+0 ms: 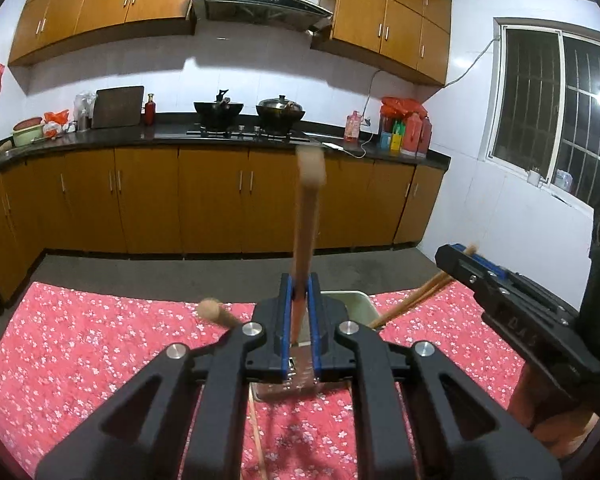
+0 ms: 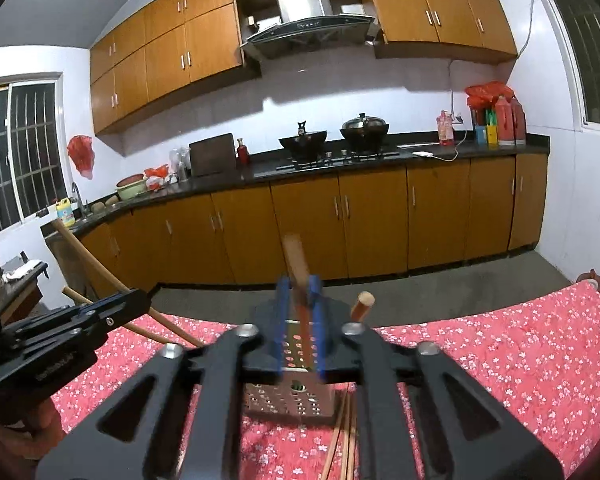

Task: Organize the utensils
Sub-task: 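Open both tools to release the chopsticks into the holder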

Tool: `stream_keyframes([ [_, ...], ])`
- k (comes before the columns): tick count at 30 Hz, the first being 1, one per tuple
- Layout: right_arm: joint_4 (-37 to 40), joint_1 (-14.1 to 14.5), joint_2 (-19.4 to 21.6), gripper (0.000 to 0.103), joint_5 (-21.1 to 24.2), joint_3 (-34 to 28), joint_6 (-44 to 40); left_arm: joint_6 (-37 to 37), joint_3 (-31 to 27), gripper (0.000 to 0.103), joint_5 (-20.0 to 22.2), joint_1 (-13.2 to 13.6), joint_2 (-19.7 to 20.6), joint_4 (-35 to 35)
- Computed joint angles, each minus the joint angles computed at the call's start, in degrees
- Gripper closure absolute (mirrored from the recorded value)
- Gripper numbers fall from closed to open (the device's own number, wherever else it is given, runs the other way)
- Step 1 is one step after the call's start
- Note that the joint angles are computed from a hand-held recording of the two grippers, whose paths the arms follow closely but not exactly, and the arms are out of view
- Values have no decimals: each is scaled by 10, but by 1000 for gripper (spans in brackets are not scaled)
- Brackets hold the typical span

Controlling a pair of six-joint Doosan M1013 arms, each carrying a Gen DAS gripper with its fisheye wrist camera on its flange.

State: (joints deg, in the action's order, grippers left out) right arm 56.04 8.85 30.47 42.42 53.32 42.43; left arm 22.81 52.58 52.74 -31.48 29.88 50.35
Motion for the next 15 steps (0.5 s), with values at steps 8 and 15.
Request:
stream_keyframes([
  [8,63,-23,-33,61,-27,50,-44,-75,46,85,-12,-11,-34,66],
  [15,-85,-33,-36,61,-23,81,62,-172,138,78,1,-32,-87,118],
])
